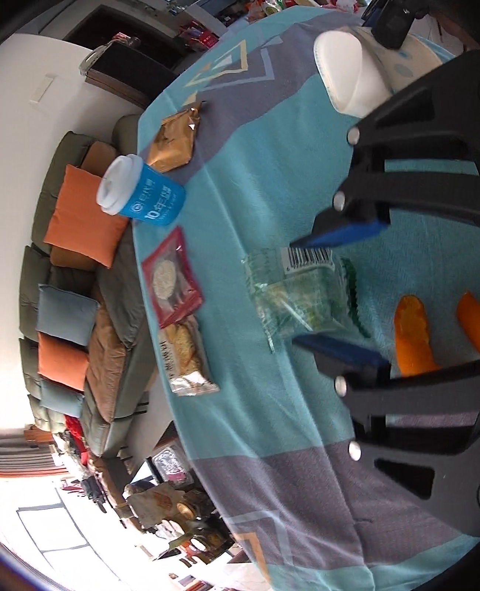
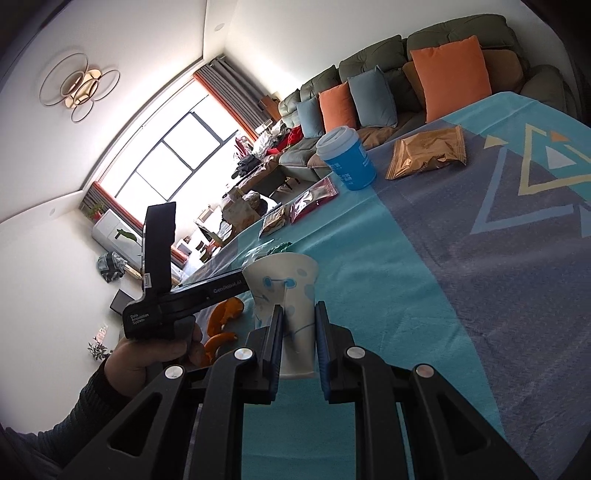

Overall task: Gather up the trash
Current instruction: 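Grasp the clear green-edged wrapper with the left tool while the right tool holds the cup, then carry the wrapper and paper cup over the teal bin and open both tools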

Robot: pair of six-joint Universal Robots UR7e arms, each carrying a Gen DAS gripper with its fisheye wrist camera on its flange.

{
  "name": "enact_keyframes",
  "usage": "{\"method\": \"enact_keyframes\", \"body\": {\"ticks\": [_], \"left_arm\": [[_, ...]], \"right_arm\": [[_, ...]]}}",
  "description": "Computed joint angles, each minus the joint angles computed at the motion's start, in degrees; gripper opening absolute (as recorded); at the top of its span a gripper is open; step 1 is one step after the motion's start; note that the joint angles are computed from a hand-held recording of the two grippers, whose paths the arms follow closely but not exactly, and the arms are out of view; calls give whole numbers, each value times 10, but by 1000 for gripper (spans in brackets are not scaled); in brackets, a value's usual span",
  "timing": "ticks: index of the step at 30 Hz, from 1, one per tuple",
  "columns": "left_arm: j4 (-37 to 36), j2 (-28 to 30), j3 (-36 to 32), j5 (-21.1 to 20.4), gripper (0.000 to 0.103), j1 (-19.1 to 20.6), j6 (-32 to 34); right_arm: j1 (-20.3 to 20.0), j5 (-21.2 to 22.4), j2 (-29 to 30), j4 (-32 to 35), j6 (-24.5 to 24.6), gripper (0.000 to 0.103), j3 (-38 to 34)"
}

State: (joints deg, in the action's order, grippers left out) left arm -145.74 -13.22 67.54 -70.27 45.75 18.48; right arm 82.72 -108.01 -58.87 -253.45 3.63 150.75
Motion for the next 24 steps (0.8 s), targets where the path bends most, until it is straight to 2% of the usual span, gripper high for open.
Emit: {"method": "enact_keyframes", "body": {"ticks": [7, 13, 24], "left_arm": [[-20, -13, 19, -14, 35, 4, -8], [-61, -42, 53, -27, 34, 1, -4], [-152, -143, 171, -28, 35, 2, 5]], "right_arm": [[-3, 3, 0, -10, 1, 15, 6], [11, -8, -3, -15, -9, 15, 2], [87, -60, 7, -1, -35, 15, -30]]}}
